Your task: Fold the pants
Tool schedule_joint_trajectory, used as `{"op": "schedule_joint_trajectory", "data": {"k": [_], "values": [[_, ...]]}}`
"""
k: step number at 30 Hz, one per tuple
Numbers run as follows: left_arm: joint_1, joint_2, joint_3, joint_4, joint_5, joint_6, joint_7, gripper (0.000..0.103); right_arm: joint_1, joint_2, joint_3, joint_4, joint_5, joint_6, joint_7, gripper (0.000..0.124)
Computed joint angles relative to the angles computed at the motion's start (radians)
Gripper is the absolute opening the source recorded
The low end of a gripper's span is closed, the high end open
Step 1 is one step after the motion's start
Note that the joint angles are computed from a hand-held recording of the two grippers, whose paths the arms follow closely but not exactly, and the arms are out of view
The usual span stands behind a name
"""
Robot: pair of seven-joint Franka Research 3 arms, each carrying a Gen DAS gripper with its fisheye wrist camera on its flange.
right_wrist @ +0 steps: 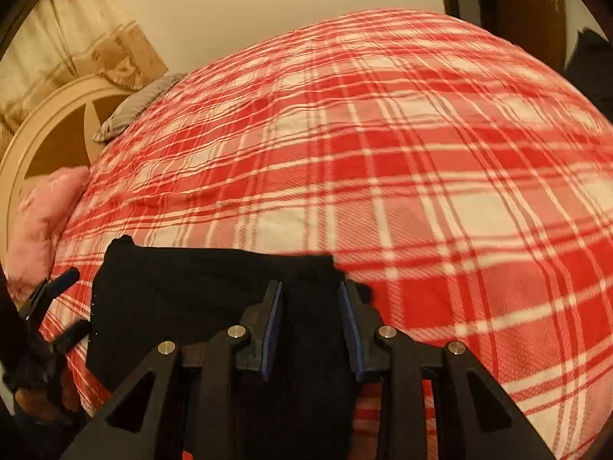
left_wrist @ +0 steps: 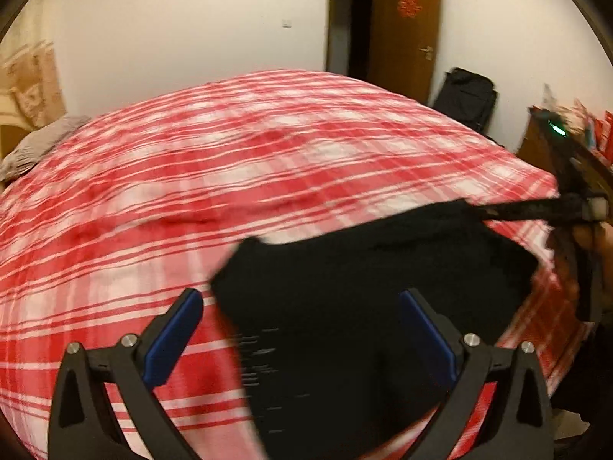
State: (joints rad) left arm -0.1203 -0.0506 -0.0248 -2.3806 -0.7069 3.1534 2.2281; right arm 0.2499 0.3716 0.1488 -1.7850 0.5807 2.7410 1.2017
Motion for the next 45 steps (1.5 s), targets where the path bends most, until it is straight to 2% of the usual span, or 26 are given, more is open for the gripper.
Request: {"op": "schedule_joint_trajectory", "data": {"k": [2, 4, 6, 7, 8, 10, 14, 18, 21, 25, 32, 35, 40, 44, 45], "values": [[0.016, 0.004, 0.017, 0.000, -0.020, -0.014, 0.003, 0.103, -0.050, -0.037, 0.048, -0.047, 0.103, -0.002, -0.098, 0.032], [0.040, 0.010, 0.022, -0.001, -0.035, -0.027, 0.000, 0.103, -0.046, -0.072, 0.044, -0.093, 0.135, 0.019, -0.131, 0.032], [0.053, 0.019, 0.025, 0.021, -0.149, -0.071, 0.072, 0.103, -0.050, -0.104, 0.046, -0.138, 0.190, 0.024, -0.171, 0.037], [0.061, 0.024, 0.023, 0.038, -0.235, -0.104, 0.133, 0.103, -0.059, -0.116, 0.051, -0.151, 0.237, 0.005, -0.199, 0.040], [0.075, 0.030, 0.015, 0.048, -0.266, -0.127, 0.145, 0.103, -0.064, -0.119, 0.048, -0.153, 0.270, -0.015, -0.223, 0.042], [0.098, 0.036, -0.008, 0.055, -0.271, -0.145, 0.139, 0.103, -0.065, -0.113, 0.038, -0.145, 0.316, -0.054, -0.250, 0.043], [0.121, 0.062, -0.051, 0.063, -0.187, -0.129, 0.085, 0.103, -0.043, -0.101, 0.014, -0.140, 0.334, -0.042, -0.244, 0.045], [0.145, 0.089, -0.079, 0.083, -0.179, -0.160, 0.087, 0.103, -0.050, -0.068, 0.020, -0.121, 0.382, -0.032, -0.251, 0.051], [0.168, 0.108, -0.098, 0.099, -0.202, -0.181, 0.103, 0.103, -0.058, -0.056, 0.032, -0.116, 0.429, -0.018, -0.295, 0.051], [0.185, 0.112, -0.116, 0.105, -0.223, -0.180, 0.133, 0.103, -0.062, -0.047, 0.028, -0.103, 0.442, -0.040, -0.289, 0.051], [0.200, 0.126, -0.133, 0.120, -0.256, -0.182, 0.169, 0.103, -0.055, -0.026, 0.037, -0.084, 0.470, -0.024, -0.296, 0.051], [0.213, 0.136, -0.134, 0.138, -0.300, -0.215, 0.207, 0.103, -0.070, -0.002, 0.042, -0.056, 0.489, -0.059, -0.296, 0.051], [0.214, 0.149, -0.135, 0.149, -0.248, -0.217, 0.166, 0.103, -0.073, 0.006, 0.052, -0.045, 0.517, -0.065, -0.329, 0.044], [0.229, 0.142, -0.143, 0.152, -0.295, -0.242, 0.219, 0.103, -0.087, -0.013, 0.066, -0.061, 0.592, -0.074, -0.394, 0.033], [0.230, 0.139, -0.144, 0.151, -0.321, -0.242, 0.242, 0.096, -0.092, -0.023, 0.071, -0.068, 0.625, -0.080, -0.423, 0.031]]}}
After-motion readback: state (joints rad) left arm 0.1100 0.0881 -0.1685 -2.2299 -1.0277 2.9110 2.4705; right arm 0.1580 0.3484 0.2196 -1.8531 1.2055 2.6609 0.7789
